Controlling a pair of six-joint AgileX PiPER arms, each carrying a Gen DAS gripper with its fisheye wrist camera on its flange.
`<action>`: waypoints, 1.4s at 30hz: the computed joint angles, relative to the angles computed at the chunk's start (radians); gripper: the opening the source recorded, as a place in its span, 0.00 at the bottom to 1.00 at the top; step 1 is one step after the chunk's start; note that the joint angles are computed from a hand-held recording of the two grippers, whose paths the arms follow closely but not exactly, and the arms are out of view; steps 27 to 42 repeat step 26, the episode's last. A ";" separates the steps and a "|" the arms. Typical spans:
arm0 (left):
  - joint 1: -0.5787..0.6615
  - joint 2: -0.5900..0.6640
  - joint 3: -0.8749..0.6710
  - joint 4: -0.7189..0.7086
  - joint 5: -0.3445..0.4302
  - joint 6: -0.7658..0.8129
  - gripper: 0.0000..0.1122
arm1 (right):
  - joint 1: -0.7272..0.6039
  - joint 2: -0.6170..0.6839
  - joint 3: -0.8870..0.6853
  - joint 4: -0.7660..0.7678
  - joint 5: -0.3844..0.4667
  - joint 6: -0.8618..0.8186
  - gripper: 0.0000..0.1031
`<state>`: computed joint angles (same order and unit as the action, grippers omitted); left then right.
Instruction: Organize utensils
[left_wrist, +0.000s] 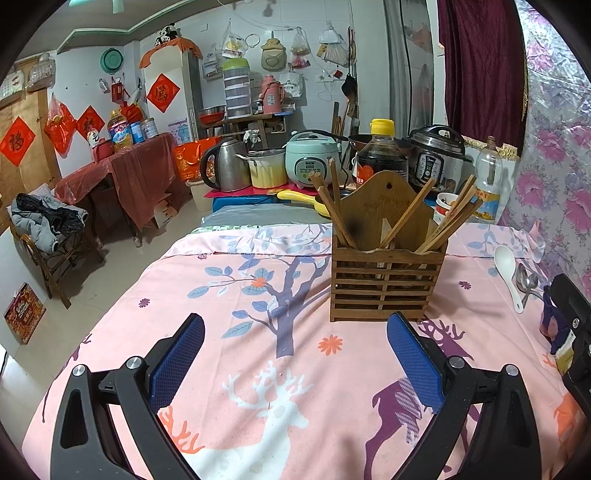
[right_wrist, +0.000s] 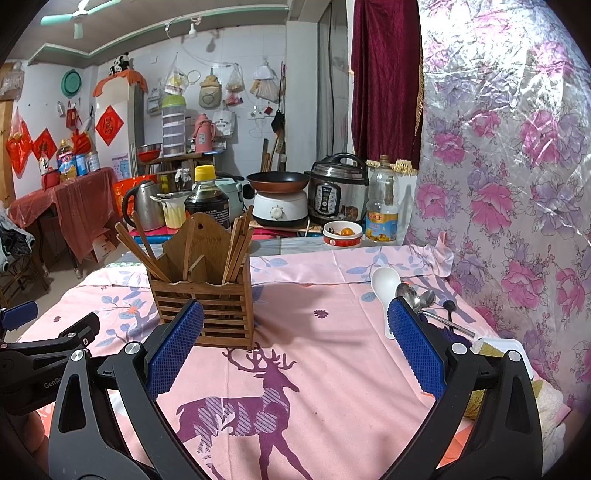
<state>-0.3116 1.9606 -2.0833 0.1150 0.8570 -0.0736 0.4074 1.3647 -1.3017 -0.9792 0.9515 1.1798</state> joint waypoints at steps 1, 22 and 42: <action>0.000 0.000 -0.001 -0.001 0.001 0.001 0.87 | 0.000 0.001 0.000 0.000 0.000 0.001 0.94; 0.006 -0.051 0.097 0.007 -0.056 0.003 0.87 | -0.002 -0.001 0.000 0.003 0.000 -0.003 0.94; 0.000 -0.037 0.063 0.010 -0.027 0.001 0.87 | -0.002 -0.001 0.000 0.003 0.000 -0.004 0.94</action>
